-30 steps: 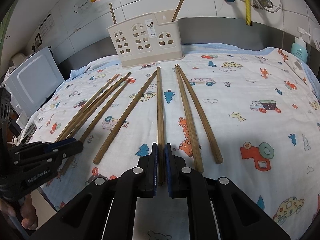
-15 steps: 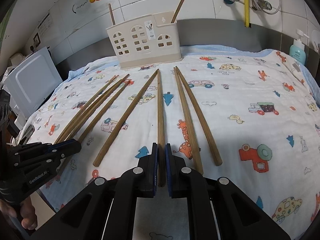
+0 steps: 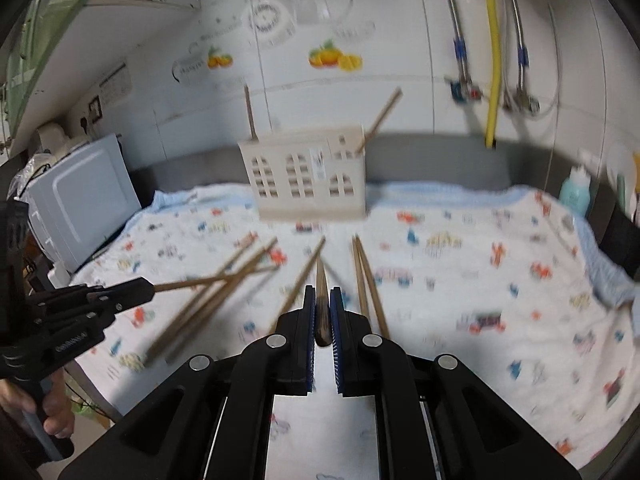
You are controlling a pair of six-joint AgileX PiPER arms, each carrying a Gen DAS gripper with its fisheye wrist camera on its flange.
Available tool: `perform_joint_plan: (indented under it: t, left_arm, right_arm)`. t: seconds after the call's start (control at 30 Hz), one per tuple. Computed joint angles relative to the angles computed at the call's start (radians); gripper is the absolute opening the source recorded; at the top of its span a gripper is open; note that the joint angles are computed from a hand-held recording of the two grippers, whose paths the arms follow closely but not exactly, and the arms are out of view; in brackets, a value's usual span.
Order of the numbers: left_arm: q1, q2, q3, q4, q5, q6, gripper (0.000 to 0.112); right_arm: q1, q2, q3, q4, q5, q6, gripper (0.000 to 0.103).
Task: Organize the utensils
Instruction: 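Lift the chopstick upright with the left gripper toward the holder, then drop the chopstick into the cream holder by opening the left gripper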
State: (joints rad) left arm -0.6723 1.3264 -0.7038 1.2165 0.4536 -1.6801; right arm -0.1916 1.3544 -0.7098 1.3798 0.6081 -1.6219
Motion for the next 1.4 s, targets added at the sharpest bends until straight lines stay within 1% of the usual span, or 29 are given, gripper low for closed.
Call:
perform_joint_plan:
  t: [0.03,0.1,0.17,0.2,0.37,0.4,0.47,0.5,0.57,0.6,0.7,0.8,0.87,0.93,1.0,1.1,1.2,1.27,1.33,1.37,1.4]
  left_arm:
    - [0.004,-0.004,-0.002,0.003,-0.003,0.004,0.005]
    - [0.040,-0.019,-0.004,-0.004,-0.044,0.044,0.005]
    - [0.074,-0.026,-0.012,-0.040,-0.079,0.100,0.005]
    - [0.096,-0.029,-0.015,-0.074,-0.106,0.141,0.005]
    - [0.180,-0.027,-0.057,-0.240,-0.174,0.356,0.005]
    - [0.194,-0.025,-0.071,-0.285,-0.184,0.413,0.005]
    - [0.207,-0.015,-0.103,-0.335,-0.179,0.488,0.005]
    - [0.218,-0.008,-0.121,-0.380,-0.184,0.543,0.005]
    - [0.253,0.006,-0.158,-0.536,-0.205,0.718,0.005]
    - [0.263,0.016,-0.178,-0.590,-0.203,0.781,0.005]
    - [0.306,0.049,-0.242,-0.816,-0.201,1.030,0.005]
    - [0.325,0.077,-0.304,-0.909,-0.179,1.151,0.005]
    - [0.343,0.093,-0.353,-1.006,-0.161,1.267,0.005]
    - [0.350,0.104,-0.393,-1.026,-0.141,1.307,0.005]
    - [0.358,0.117,-0.451,-1.027,-0.118,1.334,0.005]
    - [0.369,0.137,-0.544,-1.010,-0.083,1.351,0.005]
    - [0.377,0.166,-0.650,-0.958,-0.059,1.330,0.005]
    - [0.389,0.197,-0.731,-0.960,-0.043,1.341,0.005]
    - [0.395,0.243,-0.831,-0.915,-0.018,1.315,0.005]
    - [0.398,0.265,-0.874,-0.903,-0.007,1.311,0.005]
    - [0.404,0.289,-0.916,-0.906,0.005,1.318,0.005]
  right_arm:
    - [0.008,-0.009,-0.016,-0.020,-0.002,0.023,0.007]
    - [0.017,-0.016,-0.053,-0.064,0.005,0.074,0.007]
    - [0.028,-0.020,-0.090,-0.104,0.014,0.124,0.007]
    - [0.037,-0.018,-0.116,-0.132,0.018,0.158,0.007]
    - [0.069,0.014,-0.254,-0.259,0.050,0.315,0.007]
    - [0.071,0.023,-0.278,-0.275,0.060,0.338,0.007]
    - [0.080,0.051,-0.359,-0.334,0.086,0.412,0.007]
    - [0.086,0.063,-0.392,-0.359,0.094,0.442,0.007]
    - [0.099,0.088,-0.465,-0.412,0.110,0.502,0.007]
    - [0.104,0.104,-0.514,-0.441,0.120,0.536,0.007]
    - [0.117,0.160,-0.658,-0.506,0.161,0.624,0.007]
    - [0.143,0.227,-0.815,-0.592,0.176,0.726,0.007]
    - [0.162,0.274,-0.918,-0.656,0.180,0.796,0.007]
    - [0.172,0.338,-1.047,-0.699,0.211,0.867,0.007]
    - [0.188,0.401,-1.167,-0.751,0.218,0.935,0.007]
    - [0.204,0.503,-1.346,-0.821,0.254,1.032,0.007]
    - [0.226,0.621,-1.540,-0.900,0.319,1.118,0.007]
    - [0.238,0.700,-1.661,-0.946,0.360,1.161,0.007]
    - [0.241,0.753,-1.743,-0.960,0.394,1.183,0.007]
    - [0.241,0.792,-1.805,-0.966,0.422,1.202,0.007]
    - [0.243,0.808,-1.826,-0.970,0.431,1.209,0.007]
